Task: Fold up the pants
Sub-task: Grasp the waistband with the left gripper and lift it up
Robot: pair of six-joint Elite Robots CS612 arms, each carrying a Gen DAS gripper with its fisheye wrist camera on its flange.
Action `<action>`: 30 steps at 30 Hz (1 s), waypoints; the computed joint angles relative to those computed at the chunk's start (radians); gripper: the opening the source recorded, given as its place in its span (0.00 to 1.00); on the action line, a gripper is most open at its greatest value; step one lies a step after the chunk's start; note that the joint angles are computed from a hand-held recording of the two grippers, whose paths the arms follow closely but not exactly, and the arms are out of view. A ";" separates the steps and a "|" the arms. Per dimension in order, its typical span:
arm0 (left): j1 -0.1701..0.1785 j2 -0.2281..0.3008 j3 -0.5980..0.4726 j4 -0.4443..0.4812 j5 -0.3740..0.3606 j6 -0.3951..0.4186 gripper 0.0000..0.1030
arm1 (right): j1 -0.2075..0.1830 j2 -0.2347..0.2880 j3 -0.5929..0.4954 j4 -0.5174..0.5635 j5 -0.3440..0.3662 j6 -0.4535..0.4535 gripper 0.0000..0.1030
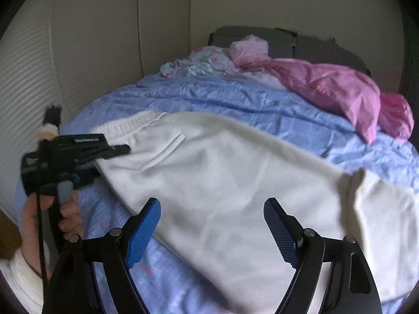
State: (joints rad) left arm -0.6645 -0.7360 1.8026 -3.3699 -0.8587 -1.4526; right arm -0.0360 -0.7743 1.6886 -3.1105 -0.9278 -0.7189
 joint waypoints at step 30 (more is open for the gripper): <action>-0.113 0.285 -0.902 0.480 -0.071 0.800 0.23 | -0.304 0.046 -0.185 -0.084 0.027 0.387 0.80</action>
